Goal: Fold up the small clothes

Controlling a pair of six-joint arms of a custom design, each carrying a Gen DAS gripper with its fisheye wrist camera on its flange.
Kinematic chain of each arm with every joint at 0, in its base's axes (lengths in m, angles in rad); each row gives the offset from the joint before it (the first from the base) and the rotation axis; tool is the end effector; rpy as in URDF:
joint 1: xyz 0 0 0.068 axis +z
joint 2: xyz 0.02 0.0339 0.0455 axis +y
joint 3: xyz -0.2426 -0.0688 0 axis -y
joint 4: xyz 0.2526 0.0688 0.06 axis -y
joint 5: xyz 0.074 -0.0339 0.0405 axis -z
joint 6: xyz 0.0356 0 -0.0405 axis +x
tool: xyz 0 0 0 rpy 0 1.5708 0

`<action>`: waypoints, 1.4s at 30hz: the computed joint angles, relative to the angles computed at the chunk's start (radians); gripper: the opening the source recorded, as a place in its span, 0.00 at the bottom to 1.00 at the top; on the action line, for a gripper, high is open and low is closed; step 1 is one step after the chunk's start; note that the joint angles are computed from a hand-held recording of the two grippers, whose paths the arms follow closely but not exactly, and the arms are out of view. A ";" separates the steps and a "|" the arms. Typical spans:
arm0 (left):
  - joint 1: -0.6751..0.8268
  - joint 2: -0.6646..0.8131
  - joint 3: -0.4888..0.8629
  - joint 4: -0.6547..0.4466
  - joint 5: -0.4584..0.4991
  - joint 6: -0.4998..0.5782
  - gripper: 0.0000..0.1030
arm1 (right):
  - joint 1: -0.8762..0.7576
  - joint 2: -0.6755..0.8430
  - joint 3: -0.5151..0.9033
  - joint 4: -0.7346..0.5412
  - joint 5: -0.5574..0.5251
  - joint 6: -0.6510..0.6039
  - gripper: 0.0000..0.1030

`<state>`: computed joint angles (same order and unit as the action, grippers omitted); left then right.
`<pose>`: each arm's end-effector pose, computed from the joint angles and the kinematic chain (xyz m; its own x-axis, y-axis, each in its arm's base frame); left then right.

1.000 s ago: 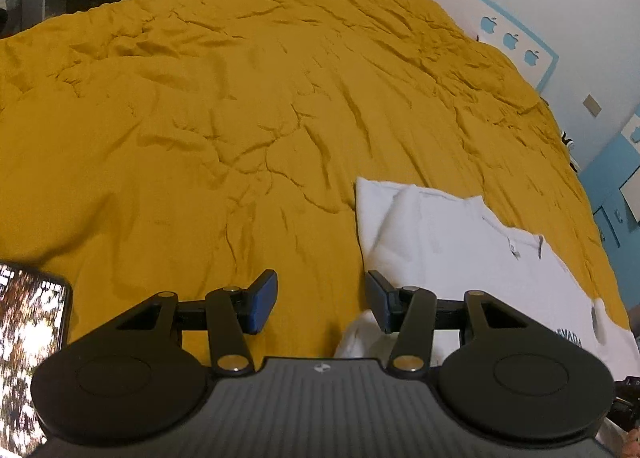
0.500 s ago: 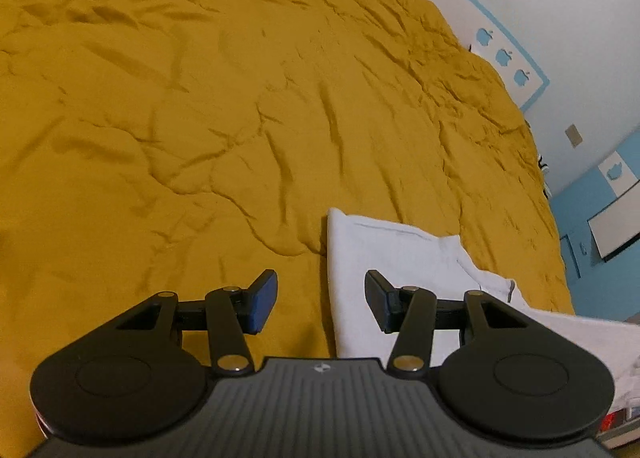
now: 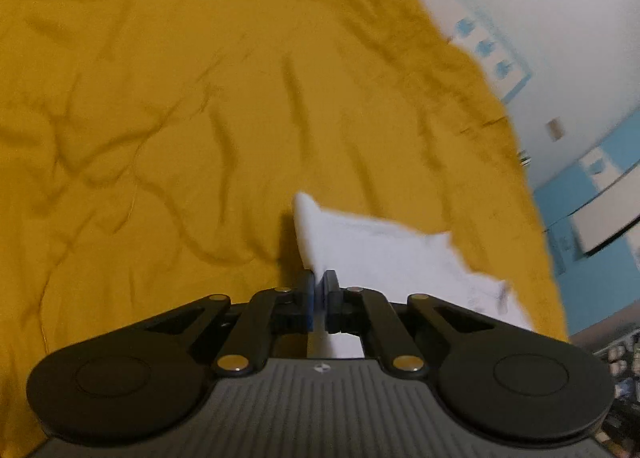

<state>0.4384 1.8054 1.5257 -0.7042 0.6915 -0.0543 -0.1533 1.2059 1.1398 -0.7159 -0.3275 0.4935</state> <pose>0.3645 0.1458 0.2529 -0.7524 -0.3989 -0.5241 -0.0481 0.8269 -0.5603 0.2645 -0.0293 0.3074 -0.6517 0.5545 -0.5175 0.2586 0.8038 0.5357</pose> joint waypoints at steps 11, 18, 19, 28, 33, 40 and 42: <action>0.034 0.090 0.121 -0.055 -0.065 0.073 0.02 | 0.037 0.094 -0.074 0.027 0.143 -0.005 0.07; 0.032 -0.039 0.046 -0.148 -0.021 0.192 0.39 | 0.040 -0.062 -0.096 -0.051 0.148 0.001 0.25; 0.033 -0.065 0.023 -0.157 -0.018 0.226 0.39 | 0.040 -0.083 -0.092 -0.077 0.145 0.001 0.25; -0.016 -0.258 -0.192 -0.167 -0.167 0.372 0.29 | 0.162 -0.129 -0.114 -0.166 0.240 0.001 0.27; -0.025 -0.275 -0.261 -0.117 -0.217 0.380 0.29 | 0.315 -0.130 -0.083 -0.125 0.396 0.023 0.25; -0.021 -0.282 -0.259 -0.128 -0.221 0.333 0.29 | 0.444 0.150 0.115 -0.210 0.453 -0.147 0.14; -0.015 -0.276 -0.249 -0.141 -0.214 0.337 0.29 | 0.466 0.139 0.091 -0.257 0.488 -0.169 0.03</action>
